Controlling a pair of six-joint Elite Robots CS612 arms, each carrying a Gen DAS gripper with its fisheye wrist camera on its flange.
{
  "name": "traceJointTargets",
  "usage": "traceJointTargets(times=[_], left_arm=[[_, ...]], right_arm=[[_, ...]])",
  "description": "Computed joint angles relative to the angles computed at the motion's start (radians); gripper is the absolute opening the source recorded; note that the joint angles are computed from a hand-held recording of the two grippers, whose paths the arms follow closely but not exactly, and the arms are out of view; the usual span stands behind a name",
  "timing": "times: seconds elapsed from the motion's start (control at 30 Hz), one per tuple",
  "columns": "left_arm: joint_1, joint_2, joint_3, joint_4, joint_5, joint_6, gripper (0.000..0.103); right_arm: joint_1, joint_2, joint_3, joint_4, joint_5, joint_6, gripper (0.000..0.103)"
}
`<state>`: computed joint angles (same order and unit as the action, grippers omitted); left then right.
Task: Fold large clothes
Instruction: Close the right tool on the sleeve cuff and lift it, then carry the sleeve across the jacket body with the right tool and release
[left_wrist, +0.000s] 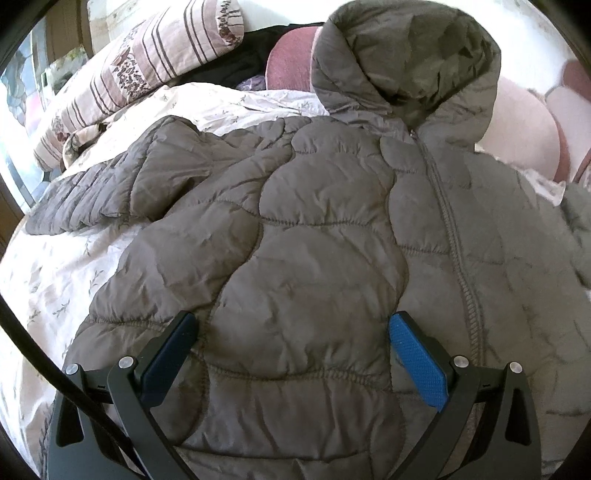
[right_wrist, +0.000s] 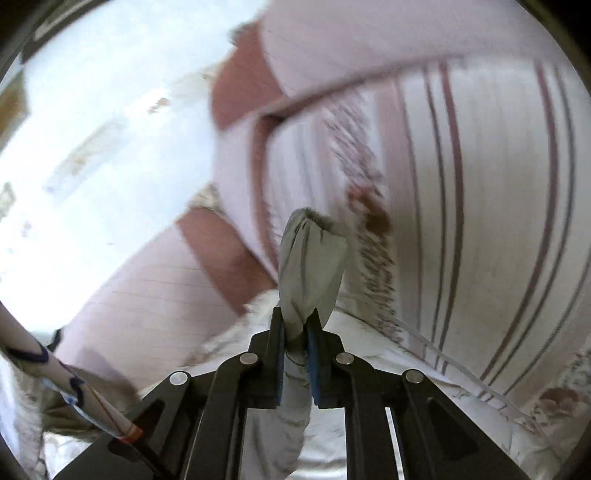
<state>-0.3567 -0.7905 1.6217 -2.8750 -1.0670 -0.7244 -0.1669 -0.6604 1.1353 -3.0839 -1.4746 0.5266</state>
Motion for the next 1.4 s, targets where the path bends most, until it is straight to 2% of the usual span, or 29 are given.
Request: traceJointTargets(times=[0.13, 0.23, 0.43, 0.5, 0.7, 0.93, 1.13, 1.2, 1.23, 1.27, 1.33, 1.4], left_arm=[[0.001, -0.017, 0.02, -0.039, 0.019, -0.006, 0.103], [-0.002, -0.029, 0.033, -0.058, 0.036, 0.002, 0.103], [-0.004, -0.057, 0.066, -0.091, 0.1, -0.008, 0.103], [-0.001, -0.067, 0.079, -0.101, 0.102, -0.016, 0.103], [0.018, -0.09, 0.105, -0.111, 0.095, -0.067, 0.103], [0.036, -0.095, 0.105, -0.063, 0.099, -0.137, 0.103], [0.042, -0.096, 0.104, -0.047, 0.118, -0.17, 0.103], [0.044, -0.095, 0.104, -0.046, 0.12, -0.176, 0.103], [0.044, -0.094, 0.103, -0.047, 0.121, -0.177, 0.103], [0.045, -0.092, 0.1, -0.042, 0.124, -0.18, 0.103], [0.046, -0.09, 0.095, -0.036, 0.121, -0.179, 0.103], [0.047, -0.088, 0.093, -0.038, 0.125, -0.178, 0.103]], right_arm=[[0.025, -0.053, 0.043, -0.05, 0.054, -0.023, 0.012], [0.047, -0.097, 0.087, -0.088, 0.12, -0.042, 0.012], [0.117, -0.133, 0.15, -0.158, 0.251, -0.046, 0.012], [0.143, -0.122, 0.146, -0.155, 0.303, -0.062, 0.012], [0.216, -0.078, 0.121, -0.081, 0.376, -0.119, 0.012], [0.269, -0.015, 0.09, 0.014, 0.439, -0.153, 0.012], [0.289, 0.04, 0.054, 0.099, 0.509, -0.197, 0.016], [0.288, 0.04, 0.067, 0.108, 0.54, -0.224, 0.022], [0.284, 0.036, 0.078, 0.112, 0.574, -0.247, 0.034], [0.28, 0.031, 0.09, 0.104, 0.599, -0.263, 0.051], [0.27, 0.014, 0.136, 0.04, 0.634, -0.291, 0.064], [0.247, -0.002, 0.191, -0.074, 0.677, -0.267, 0.064]])
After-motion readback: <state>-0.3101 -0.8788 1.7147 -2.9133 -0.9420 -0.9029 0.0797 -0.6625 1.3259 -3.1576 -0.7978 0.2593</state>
